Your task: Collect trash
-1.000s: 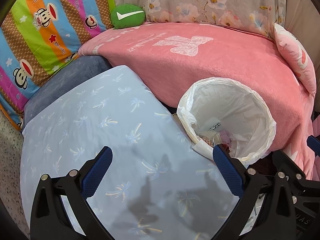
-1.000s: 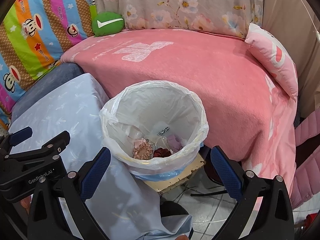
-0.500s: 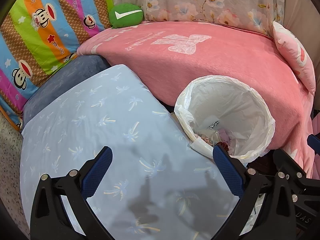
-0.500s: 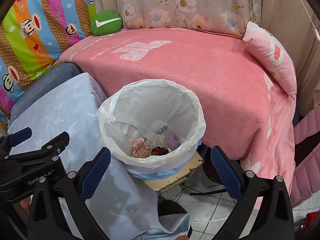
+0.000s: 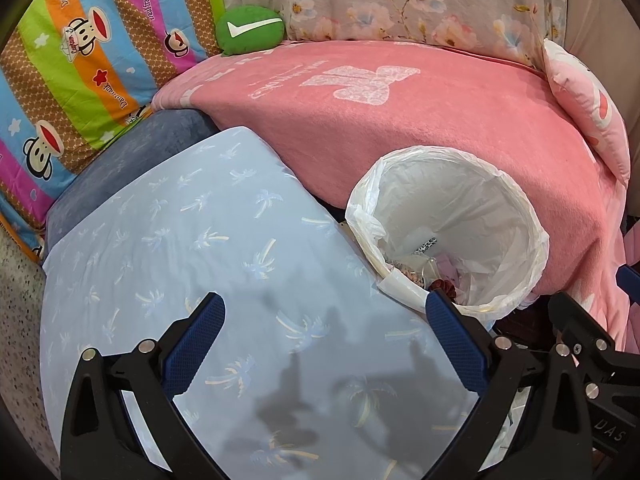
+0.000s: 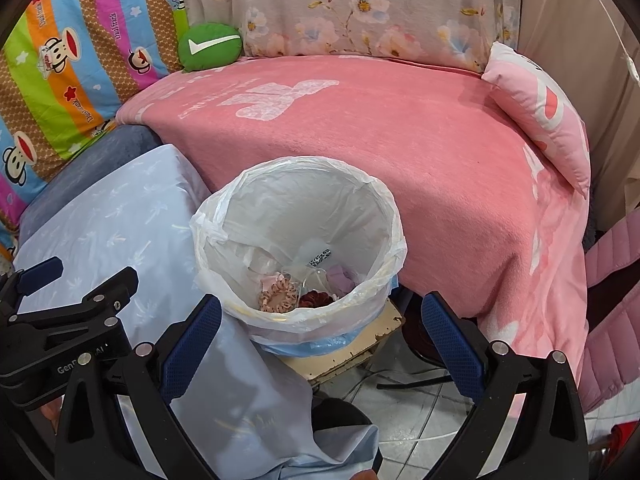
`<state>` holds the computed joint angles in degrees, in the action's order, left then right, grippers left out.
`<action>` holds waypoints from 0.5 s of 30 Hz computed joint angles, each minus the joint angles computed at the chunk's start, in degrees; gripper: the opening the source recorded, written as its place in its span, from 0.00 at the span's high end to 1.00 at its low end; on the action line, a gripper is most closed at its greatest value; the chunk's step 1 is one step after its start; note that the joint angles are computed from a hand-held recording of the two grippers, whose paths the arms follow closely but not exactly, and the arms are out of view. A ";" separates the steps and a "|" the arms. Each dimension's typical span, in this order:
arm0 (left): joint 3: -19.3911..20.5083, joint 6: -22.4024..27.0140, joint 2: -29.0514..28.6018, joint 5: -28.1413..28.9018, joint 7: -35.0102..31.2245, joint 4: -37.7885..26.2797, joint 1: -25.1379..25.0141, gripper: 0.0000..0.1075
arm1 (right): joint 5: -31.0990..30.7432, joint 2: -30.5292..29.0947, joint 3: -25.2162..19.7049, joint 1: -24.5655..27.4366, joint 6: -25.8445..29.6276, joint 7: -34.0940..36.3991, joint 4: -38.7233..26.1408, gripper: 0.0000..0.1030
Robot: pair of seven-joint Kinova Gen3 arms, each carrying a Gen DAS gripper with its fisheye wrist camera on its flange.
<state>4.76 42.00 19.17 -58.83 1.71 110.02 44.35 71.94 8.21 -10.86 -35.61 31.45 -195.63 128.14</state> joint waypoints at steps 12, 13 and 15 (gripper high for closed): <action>0.00 -0.71 -0.04 0.54 -0.59 0.33 -0.03 0.10 | -0.19 0.08 0.05 -0.06 0.25 0.18 -0.16 0.05; -0.03 -0.86 -0.06 0.39 -0.50 0.48 0.03 0.10 | -0.21 0.09 0.07 -0.03 0.26 0.23 -0.16 0.05; 0.15 -1.31 -0.08 0.91 -1.48 0.41 -0.41 0.10 | -0.68 0.02 -0.11 -0.26 0.68 0.25 -0.21 0.05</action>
